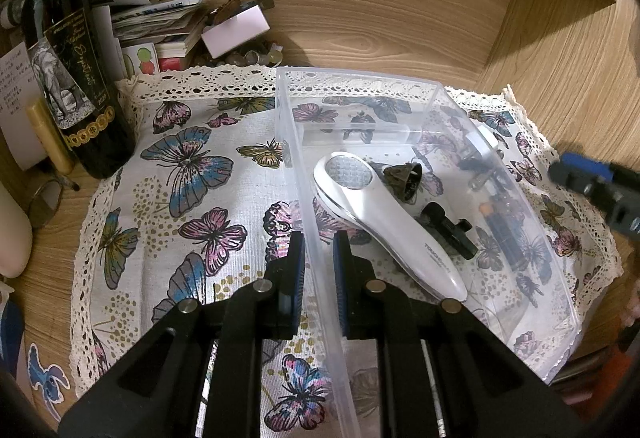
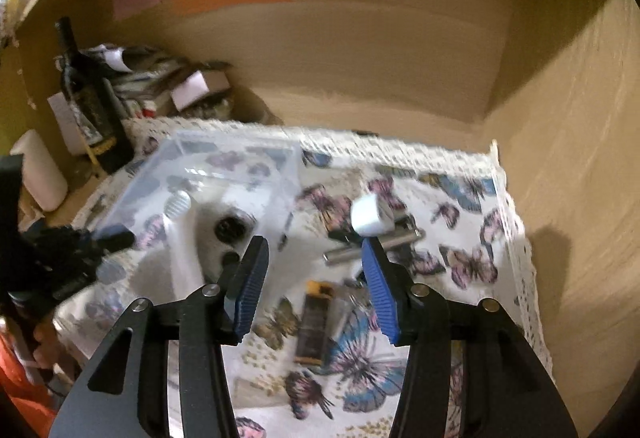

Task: Organize rigid objects
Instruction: 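Grasp the gold-capped black bottle with the right gripper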

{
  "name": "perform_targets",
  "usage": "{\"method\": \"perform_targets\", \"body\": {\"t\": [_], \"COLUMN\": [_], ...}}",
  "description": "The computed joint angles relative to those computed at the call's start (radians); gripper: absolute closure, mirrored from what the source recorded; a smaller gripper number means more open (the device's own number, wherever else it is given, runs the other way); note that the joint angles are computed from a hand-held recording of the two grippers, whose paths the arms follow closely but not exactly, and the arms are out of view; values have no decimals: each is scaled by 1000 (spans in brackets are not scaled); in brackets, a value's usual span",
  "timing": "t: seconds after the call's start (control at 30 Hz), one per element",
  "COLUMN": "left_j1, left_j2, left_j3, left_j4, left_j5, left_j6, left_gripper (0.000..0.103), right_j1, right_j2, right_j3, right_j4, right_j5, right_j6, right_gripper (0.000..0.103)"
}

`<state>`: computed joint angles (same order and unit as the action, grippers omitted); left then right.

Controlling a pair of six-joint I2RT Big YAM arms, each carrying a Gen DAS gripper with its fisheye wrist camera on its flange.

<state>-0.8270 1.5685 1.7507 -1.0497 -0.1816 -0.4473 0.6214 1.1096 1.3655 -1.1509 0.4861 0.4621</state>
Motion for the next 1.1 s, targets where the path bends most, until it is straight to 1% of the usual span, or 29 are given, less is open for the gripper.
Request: {"method": "perform_targets", "body": {"t": [0.1,0.27,0.33,0.4,0.47,0.5,0.6,0.7,0.87,1.03,1.1], "left_j1": [2,2,2,1,1,1,2,1,2,2,0], "left_j2": [1,0,0,0,0,0,-1,-1,-1,-1,0], "left_j3": [2,1,1,1,1,1,0,0,0,0,1], "left_j4": [-2,-3,-3,-2,-2,-2,-2,-2,-2,-1,-2], "left_j5": [1,0,1,0,-1,-1,0,-1,-1,-1,-3], "left_j6": [1,4,4,3,3,3,4,4,5,6,4], "left_gripper": [89,89,89,89,89,89,89,89,89,89,89], "right_j1": [-12,-19,-20,-25,-31,-33,-32,-35,-44,-24,-23], "right_j2": [-9,-34,-36,-31,-27,-23,-8,9,12,29,32], "right_j3": [-35,-98,-113,-124,-133,-136,-139,-139,-148,-145,-143], "right_j4": [-8,16,25,29,36,40,41,35,47,41,39], "right_j5": [-21,-62,-77,-99,-129,-140,-147,-143,-151,-105,-100], "right_j6": [18,48,51,51,45,42,27,24,22,12,9], "right_gripper": [58,58,60,70,77,79,81,81,81,81,81]}}
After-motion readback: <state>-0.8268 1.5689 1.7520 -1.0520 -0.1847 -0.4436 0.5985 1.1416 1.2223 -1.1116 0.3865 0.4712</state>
